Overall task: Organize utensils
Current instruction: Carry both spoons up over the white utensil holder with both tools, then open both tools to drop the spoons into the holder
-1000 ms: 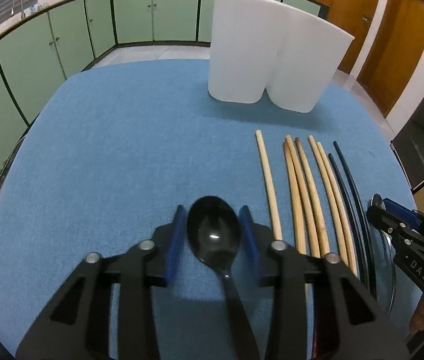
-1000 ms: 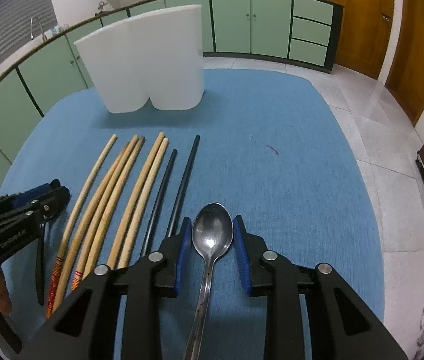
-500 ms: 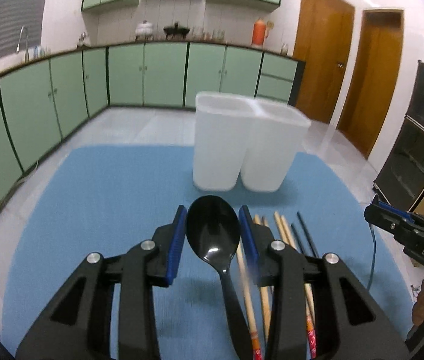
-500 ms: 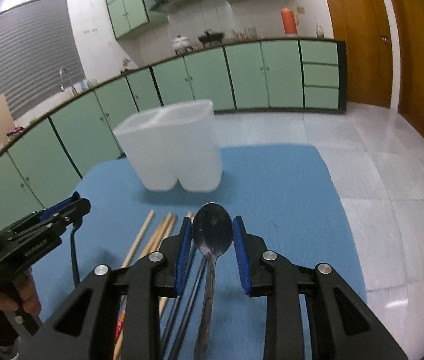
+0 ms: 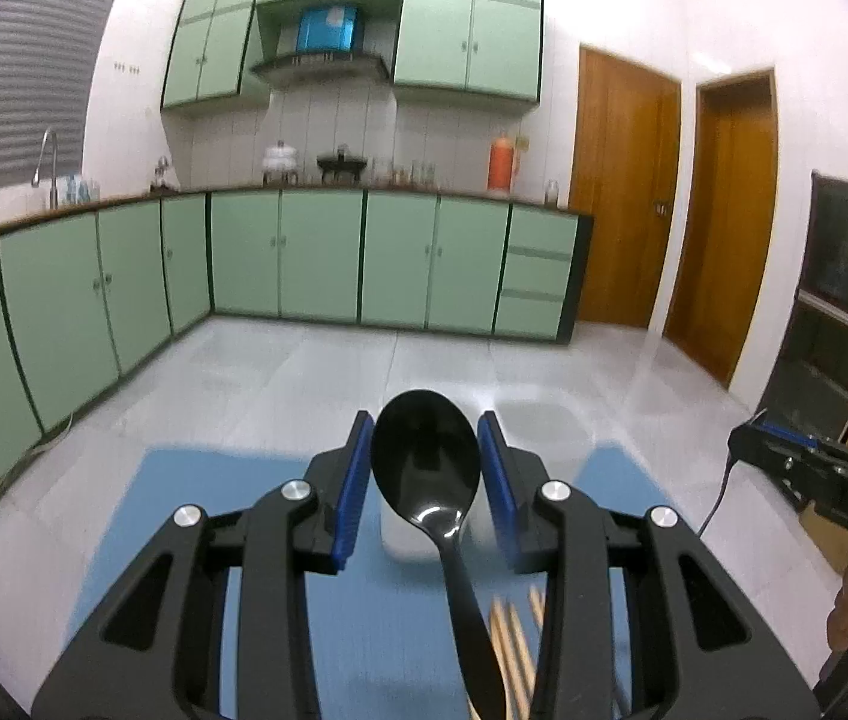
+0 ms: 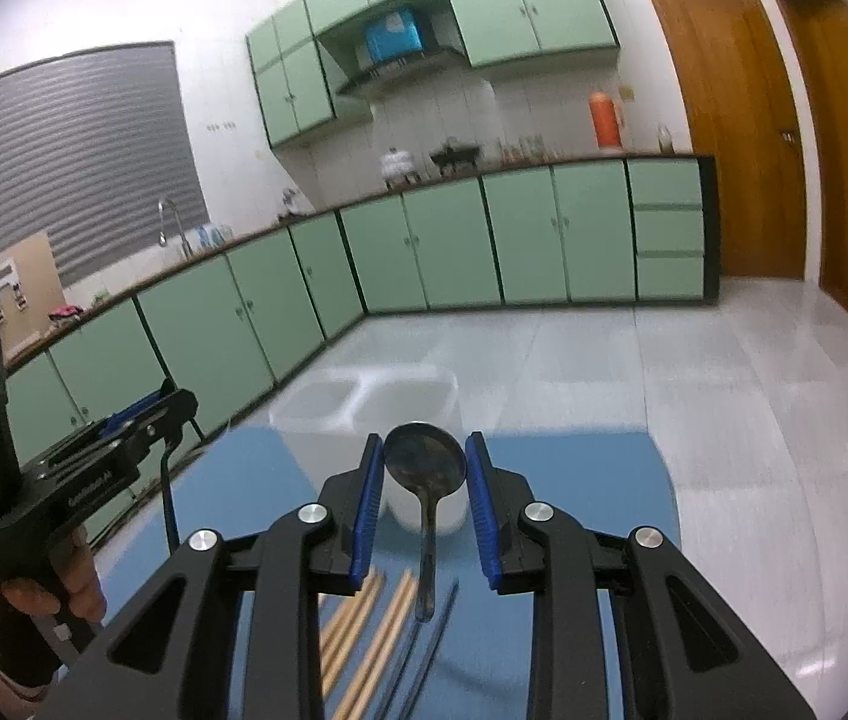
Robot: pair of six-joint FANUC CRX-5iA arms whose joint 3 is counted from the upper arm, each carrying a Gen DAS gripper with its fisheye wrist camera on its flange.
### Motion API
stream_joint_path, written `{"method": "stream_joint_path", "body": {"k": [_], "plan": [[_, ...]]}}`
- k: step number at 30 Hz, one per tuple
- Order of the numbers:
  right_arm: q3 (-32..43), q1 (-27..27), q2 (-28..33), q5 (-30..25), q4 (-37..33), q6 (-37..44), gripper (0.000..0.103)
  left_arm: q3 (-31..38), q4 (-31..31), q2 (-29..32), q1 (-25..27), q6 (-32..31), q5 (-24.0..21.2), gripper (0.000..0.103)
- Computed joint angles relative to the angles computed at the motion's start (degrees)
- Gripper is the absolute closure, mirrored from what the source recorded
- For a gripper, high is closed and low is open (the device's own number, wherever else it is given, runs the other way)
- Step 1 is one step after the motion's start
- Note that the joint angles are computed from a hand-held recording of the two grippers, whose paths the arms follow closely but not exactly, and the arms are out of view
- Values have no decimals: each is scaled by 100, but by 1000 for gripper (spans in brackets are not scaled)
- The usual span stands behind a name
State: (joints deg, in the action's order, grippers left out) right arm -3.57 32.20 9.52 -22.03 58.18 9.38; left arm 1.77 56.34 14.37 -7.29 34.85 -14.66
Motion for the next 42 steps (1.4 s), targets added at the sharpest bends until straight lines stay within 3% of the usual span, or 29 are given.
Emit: {"method": "stream_joint_path", "body": {"k": [5,8,13,15,18,20,23,27,29,31,34,36,38,39,42], "plan": [[583,-232,289,278,227,73,76,621,809,412,-278,-725,360,69],[1126,-318,571,365,-72,416,76,1105,709,719,-352,-633,385,69],[2112,-292,1142,71,-876,1360,76,1924,11,1302,-386,-5,466,69],[2491,-269,1375,-114,-1242,1738,76,2291,-646,1540,-323,629,410,69],[2935,-246,1673,-403,-1705,2168,76,2983,-2106,1874,-170,2093,40,69],[3198,-231,1838,-594,-2091,2465,76,3254,-2710,2031,-147,2609,-108,69],[3448,-208,2008,-805,-2528,2827,76,3511,-3063,2203,-106,2892,-378,69],[3689,-176,2122,-1057,-3166,3463,75,3263,-2761,2135,-50,2598,-413,66],[3520,-155,2051,-1012,-3160,3438,75,3017,-2416,2028,-33,2216,-315,53],[3241,-136,1930,-910,-2970,3234,70,2575,-1846,1814,-29,1612,-114,52],[2579,-123,1622,-667,-2391,2548,61,2091,-1484,1497,43,1274,-40,46],[2023,-113,1361,-551,-1759,1840,48,1922,-1725,1297,134,1514,-131,36],[1416,-110,1069,-414,-1081,1050,37,1460,-1551,980,190,1405,-144,22],[1114,-114,919,-358,-737,640,29,1334,-1697,859,231,1559,-231,19],[328,-33,480,-414,-45,-263,19,662,-1401,427,287,1271,-358,13]]}}
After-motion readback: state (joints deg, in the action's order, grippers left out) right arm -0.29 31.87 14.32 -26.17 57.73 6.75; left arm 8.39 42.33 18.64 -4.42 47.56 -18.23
